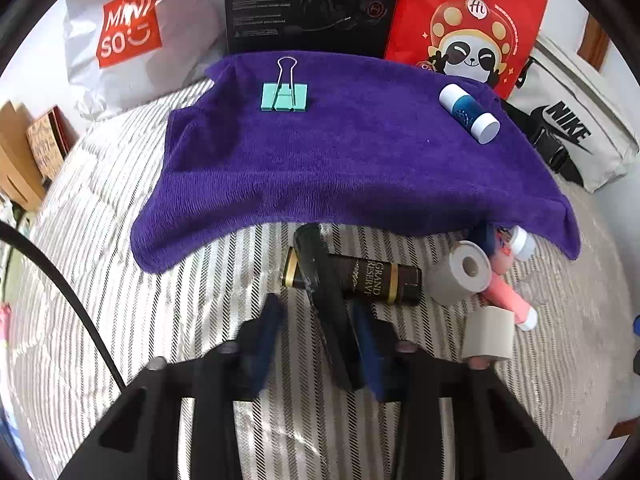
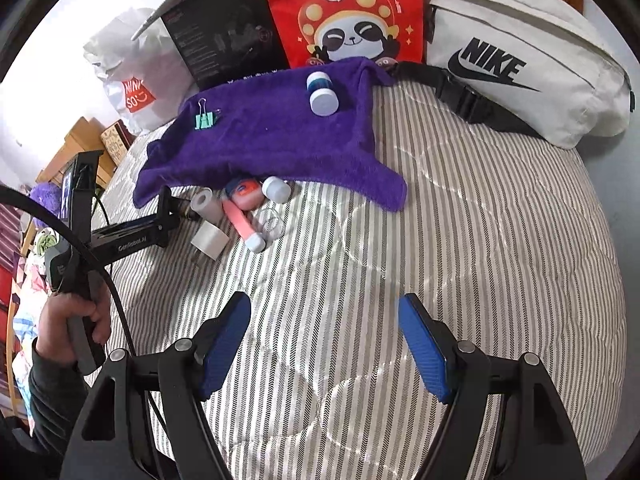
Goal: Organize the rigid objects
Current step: 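Grasp the black 'Horizon' tube with the left tool, then grasp the clear plastic cup with right tool while left tool holds black tube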
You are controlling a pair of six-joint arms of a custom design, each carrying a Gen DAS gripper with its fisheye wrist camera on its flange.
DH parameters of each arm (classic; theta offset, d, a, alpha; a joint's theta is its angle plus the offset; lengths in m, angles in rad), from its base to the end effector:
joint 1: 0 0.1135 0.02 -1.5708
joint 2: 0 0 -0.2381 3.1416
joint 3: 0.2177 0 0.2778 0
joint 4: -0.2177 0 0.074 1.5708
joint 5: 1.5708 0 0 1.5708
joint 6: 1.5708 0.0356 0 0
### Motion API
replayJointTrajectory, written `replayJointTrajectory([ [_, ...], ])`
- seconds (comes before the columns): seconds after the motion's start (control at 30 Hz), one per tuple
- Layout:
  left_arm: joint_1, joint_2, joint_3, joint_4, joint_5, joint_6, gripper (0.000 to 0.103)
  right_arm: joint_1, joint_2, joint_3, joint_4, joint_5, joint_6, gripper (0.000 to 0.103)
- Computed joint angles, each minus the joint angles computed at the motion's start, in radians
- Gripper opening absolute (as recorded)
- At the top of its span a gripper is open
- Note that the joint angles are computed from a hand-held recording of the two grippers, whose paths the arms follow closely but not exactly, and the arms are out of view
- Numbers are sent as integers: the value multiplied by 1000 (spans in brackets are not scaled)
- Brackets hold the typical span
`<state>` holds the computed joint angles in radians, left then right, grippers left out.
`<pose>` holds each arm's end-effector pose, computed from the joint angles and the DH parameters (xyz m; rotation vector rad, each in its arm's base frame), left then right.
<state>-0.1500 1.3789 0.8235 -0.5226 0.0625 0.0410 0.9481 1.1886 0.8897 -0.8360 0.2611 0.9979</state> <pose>0.2849 -0.0453 0.1587 0.2735 2.6364 -0.1191 0.1555 0.2008 0.2136 0.1441 2.6665 0.2914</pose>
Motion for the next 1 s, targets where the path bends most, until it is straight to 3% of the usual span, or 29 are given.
replayJointTrajectory([
  [0.03,3,-1,0,1,7,12,17,1,5,1,1,-1,-1,76],
  [0.1,35,-3,0,0,77,25,12,2,11,4,6,-2,-4,76],
  [0.43,198,-81,-40,-46,129,170,12,-41,131,40,108,-34,-73,76],
  [0.67,243,-76,-67,-18,148,215,12,-77,252,80,238,-32,-149,74],
  [0.8,238,-71,-60,-27,165,215,12,-91,340,125,278,-23,-202,65],
  [0.9,231,-69,-61,-24,163,218,12,-101,392,140,330,-35,-235,50],
  [1.0,241,-63,-55,-29,180,216,12,-109,441,160,352,-56,-240,47],
])
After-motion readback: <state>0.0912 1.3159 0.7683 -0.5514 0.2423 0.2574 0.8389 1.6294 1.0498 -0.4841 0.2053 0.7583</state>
